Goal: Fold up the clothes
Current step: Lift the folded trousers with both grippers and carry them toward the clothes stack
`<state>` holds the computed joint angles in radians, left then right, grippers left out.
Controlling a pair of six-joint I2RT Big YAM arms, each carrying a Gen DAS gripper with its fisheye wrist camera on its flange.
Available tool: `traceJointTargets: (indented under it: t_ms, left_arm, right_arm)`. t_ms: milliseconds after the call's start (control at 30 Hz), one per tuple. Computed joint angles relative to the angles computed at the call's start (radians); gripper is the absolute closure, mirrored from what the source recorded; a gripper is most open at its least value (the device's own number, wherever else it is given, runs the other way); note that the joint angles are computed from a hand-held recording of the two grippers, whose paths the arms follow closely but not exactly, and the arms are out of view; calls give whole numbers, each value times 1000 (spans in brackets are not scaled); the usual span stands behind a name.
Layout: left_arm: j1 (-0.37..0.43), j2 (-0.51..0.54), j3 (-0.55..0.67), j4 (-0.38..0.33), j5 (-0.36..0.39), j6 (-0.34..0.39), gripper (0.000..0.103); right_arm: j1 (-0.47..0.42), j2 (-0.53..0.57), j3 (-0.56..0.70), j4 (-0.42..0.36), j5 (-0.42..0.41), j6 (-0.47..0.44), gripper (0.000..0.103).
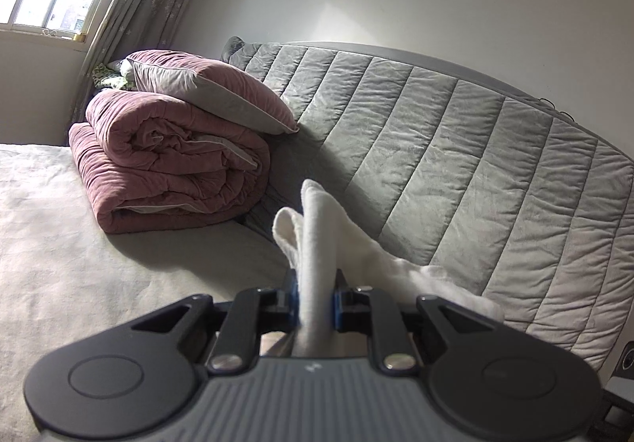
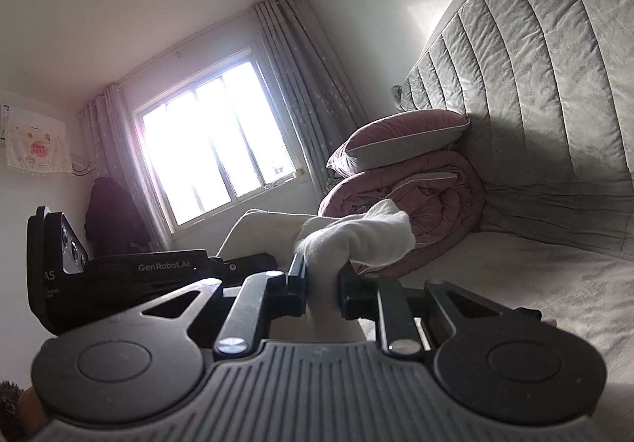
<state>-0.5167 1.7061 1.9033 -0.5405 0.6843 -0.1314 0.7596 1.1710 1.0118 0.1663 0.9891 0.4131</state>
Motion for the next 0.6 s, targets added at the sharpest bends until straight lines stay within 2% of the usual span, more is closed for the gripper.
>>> traceJointTargets:
  t_ms: [233,300,367,467,533,600]
  left_arm:
    - [-62,144,191,-144,-42,90,87]
    - [-78,201,266,-198,-53,102,87]
    - [-91,236,299,-221,-78,120,86]
    - [-112,271,310,-225,-146,168,82]
    - [-123,276,288,-197,-206,184,80]
    - [-131,270,257,-160,-257,189,70]
  right_arm:
    - [-53,-33,-37,-73,16,98,83]
    - [-78,-40,-48,-103,7,136,83]
    - [-111,-42,-54,-146,-17,181,83]
    - [-145,-36,-71,-187,-31,251,82]
    - [-161,-28,-81,-206,-25,293,82]
    - [-171,-19,-93,-235,-11,340,81]
